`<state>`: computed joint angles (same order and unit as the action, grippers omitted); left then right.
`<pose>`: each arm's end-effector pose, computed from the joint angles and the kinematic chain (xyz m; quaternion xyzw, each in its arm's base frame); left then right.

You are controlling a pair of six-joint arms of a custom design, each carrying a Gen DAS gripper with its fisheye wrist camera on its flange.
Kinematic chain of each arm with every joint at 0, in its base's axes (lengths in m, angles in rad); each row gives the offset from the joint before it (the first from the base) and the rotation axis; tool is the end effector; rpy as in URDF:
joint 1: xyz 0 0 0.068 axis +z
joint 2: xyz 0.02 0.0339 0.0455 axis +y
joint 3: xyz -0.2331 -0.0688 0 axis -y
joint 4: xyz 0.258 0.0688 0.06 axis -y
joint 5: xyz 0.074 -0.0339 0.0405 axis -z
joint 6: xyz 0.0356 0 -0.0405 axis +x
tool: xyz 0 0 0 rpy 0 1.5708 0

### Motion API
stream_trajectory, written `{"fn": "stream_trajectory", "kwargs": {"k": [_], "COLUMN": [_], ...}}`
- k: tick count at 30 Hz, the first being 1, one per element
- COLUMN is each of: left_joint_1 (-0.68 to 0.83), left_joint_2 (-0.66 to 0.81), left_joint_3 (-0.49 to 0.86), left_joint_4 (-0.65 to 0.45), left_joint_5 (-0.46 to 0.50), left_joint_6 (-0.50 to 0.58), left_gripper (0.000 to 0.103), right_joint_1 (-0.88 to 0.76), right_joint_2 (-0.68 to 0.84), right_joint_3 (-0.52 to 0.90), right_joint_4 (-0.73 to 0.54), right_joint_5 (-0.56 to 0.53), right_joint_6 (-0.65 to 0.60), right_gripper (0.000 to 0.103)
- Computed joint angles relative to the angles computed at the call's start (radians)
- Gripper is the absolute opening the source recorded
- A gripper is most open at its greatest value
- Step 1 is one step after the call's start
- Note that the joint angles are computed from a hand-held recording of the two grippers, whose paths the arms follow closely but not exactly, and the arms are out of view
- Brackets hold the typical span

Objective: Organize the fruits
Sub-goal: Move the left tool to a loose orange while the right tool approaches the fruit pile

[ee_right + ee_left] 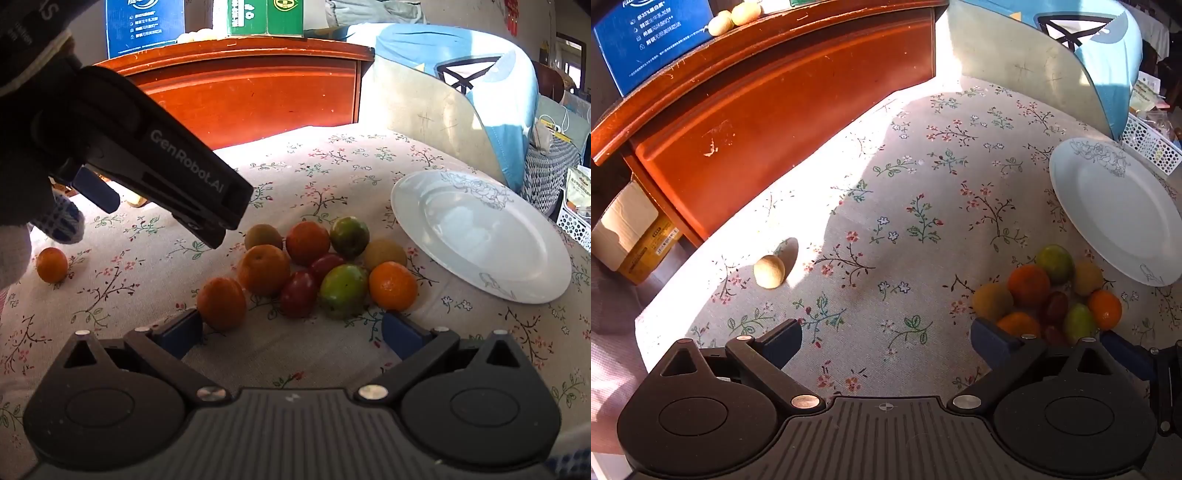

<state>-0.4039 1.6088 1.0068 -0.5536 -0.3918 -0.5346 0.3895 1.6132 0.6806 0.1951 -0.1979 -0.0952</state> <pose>0.2983 -0.1127 0.1520 -0.1027 0.9551 0.0785 0.2664 0.2863 0.1251 0.1017 -0.2572 0.8738 0.1484 0.3851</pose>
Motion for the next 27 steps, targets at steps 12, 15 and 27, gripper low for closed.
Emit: {"fn": "stream_trajectory", "kwargs": {"k": [12,15,27], "left_joint_1": [-0.025,-0.029,0.002], "left_joint_2": [-0.169,-0.194,-0.250], "left_joint_3": [-0.120,-0.140,-0.198], "left_joint_4": [-0.035,-0.053,-0.081], "left_joint_5": [0.010,0.011,0.002], "left_joint_6": [-0.027,-0.036,-0.038], "left_gripper": [0.099,0.099,0.099], "right_joint_1": [0.001,0.004,0.054], "right_joint_2": [0.005,-0.001,0.015], "right_joint_3": [0.004,-0.001,0.286], "right_joint_4": [0.000,-0.001,-0.587], "right_joint_5": [0.004,0.010,0.135], "right_joint_6": [-0.001,-0.002,0.101], "right_gripper": [0.102,0.102,0.102]}}
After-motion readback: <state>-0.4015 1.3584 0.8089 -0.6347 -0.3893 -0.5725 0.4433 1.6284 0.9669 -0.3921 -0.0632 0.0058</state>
